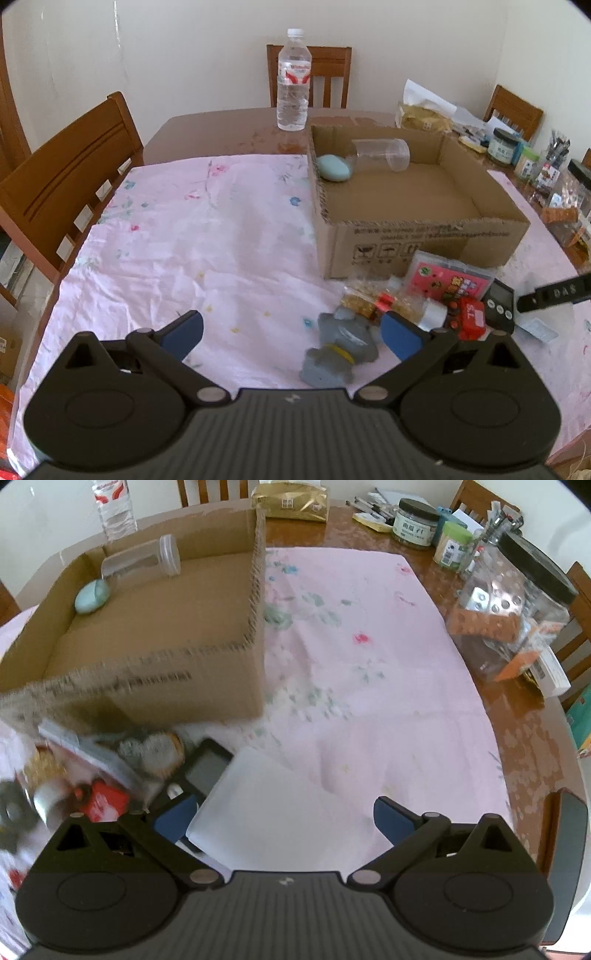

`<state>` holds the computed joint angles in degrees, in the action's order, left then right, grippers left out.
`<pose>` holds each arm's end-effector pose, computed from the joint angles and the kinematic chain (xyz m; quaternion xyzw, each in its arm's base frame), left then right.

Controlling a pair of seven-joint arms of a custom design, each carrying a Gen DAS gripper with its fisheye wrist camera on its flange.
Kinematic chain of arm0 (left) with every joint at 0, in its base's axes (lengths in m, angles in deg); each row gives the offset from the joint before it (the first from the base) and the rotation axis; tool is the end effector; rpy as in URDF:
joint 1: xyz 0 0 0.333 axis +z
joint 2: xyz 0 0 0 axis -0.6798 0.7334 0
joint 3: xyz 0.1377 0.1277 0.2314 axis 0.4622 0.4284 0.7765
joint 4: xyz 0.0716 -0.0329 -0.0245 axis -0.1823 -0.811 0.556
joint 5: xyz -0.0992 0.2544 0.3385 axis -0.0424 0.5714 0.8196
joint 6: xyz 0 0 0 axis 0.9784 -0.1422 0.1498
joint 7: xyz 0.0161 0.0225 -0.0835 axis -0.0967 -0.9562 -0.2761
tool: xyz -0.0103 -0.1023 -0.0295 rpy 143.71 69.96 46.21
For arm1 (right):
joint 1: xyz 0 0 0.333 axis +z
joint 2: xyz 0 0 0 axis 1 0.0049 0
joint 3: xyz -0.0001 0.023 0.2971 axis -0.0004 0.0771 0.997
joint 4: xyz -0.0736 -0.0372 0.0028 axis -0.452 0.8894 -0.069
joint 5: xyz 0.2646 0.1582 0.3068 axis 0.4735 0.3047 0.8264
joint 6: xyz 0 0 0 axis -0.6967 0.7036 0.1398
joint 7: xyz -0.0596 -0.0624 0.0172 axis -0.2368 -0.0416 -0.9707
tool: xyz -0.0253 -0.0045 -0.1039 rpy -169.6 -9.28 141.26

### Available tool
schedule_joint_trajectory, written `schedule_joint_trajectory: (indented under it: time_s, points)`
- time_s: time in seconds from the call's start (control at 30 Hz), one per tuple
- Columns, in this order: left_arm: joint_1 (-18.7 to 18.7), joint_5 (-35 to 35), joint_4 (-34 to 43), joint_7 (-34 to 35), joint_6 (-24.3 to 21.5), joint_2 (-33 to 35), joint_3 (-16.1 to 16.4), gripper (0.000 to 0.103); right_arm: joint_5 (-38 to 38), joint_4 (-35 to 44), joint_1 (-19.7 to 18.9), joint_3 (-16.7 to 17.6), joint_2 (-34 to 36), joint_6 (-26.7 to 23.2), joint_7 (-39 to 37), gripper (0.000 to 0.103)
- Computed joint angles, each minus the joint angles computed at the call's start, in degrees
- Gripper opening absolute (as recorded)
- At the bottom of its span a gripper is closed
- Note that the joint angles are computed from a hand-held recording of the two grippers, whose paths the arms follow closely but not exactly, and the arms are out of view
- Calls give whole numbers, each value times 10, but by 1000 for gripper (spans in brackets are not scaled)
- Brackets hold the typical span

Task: Organize rigid objects
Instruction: 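Move the left gripper to the black cube toy and grasp it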

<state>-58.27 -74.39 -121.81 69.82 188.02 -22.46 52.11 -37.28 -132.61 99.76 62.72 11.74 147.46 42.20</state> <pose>0.6655 -0.3031 0.5201 -0.5606 0.7485 -0.2844 0.2110 0.6609 0.0992 0.4916 -0.5695 0.7984 -0.1726 0.0923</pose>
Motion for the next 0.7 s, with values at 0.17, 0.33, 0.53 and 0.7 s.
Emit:
schedule_joint_trajectory:
  time_s: [0.17, 0.33, 0.53, 0.7]
  points:
    - [-16, 20, -9, -25, -17, -9, -1, 102, -9, -70, -7, 0, -47, 10, -37, 103]
    - [-25, 31, -31, -53, -38, -23, -6, 102, 47, -133, -24, -2, -87, 46, -112, 103]
    - [-33, 40, -58, -72, -49, -30, -14, 102, 66, -145, -33, 1, -94, 60, -151, 103]
    - [-37, 40, -81, -87, -44, -36, -18, 100, 64, -155, -35, 2, -99, 78, -159, 103]
